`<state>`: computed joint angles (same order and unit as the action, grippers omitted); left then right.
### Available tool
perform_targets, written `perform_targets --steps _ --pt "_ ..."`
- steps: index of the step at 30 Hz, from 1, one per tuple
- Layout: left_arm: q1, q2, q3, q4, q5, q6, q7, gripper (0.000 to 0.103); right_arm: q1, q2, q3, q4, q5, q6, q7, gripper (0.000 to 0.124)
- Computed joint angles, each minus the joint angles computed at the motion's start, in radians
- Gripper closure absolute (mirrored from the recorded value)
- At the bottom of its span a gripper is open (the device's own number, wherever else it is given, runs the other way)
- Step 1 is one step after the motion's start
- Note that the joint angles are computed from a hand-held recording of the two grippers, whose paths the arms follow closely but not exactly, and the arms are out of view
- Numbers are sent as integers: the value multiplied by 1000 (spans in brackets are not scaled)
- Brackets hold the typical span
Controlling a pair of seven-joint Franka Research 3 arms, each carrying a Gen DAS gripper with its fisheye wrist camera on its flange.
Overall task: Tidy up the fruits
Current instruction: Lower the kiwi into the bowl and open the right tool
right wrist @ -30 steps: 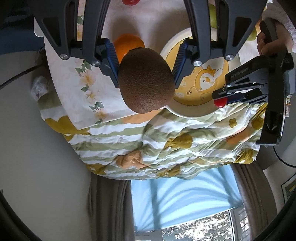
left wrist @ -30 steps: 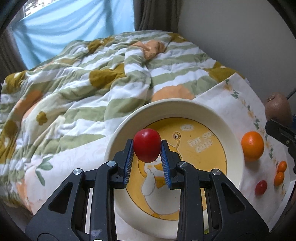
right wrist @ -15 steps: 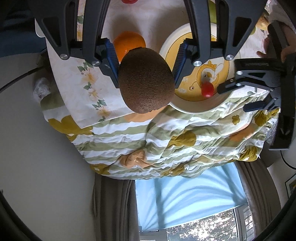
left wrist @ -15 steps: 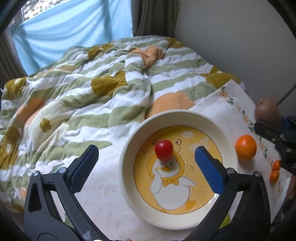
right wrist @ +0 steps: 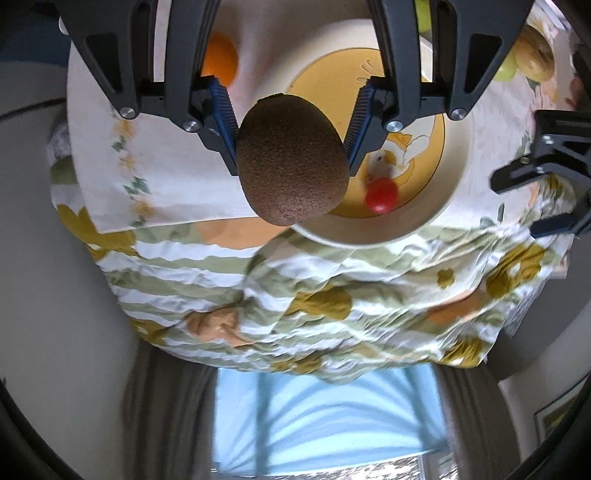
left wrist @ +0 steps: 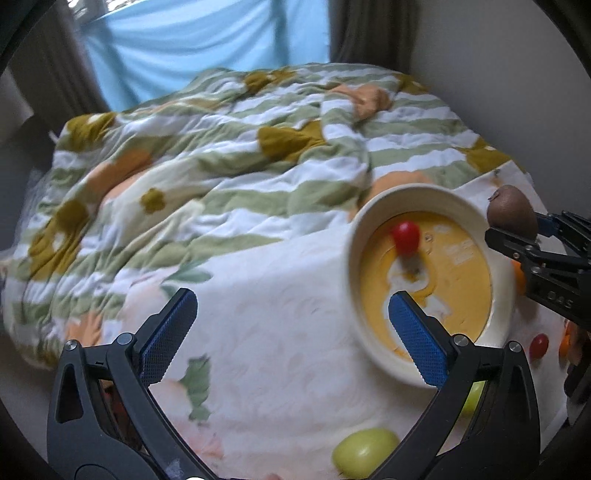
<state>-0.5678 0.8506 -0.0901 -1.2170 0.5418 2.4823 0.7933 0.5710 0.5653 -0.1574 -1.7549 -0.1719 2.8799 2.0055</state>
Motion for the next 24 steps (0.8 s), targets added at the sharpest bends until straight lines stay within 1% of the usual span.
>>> perform_targets --steps 3,9,16,20,22,24 --pt "-4 -44 15 -76 16 9 -44 0 -36 42 48 46 31 -18 -57 74" --pt "-1 -90 18 -167 61 27 -112 0 -37 102 55 104 52 -27 -125 74" --pt "8 -95 5 -193 77 29 -133 0 -8 154 31 171 42 -59 -161 74" --pt "17 -103 -1 -213 72 41 -141 0 18 177 5 200 23 -74 -146 74" --pt "20 -109 -1 -223 71 46 -148 0 20 177 2 196 15 -54 -143 70" --pt "22 -113 -3 -229 67 45 -157 0 35 175 -17 190 3 -28 -131 45"
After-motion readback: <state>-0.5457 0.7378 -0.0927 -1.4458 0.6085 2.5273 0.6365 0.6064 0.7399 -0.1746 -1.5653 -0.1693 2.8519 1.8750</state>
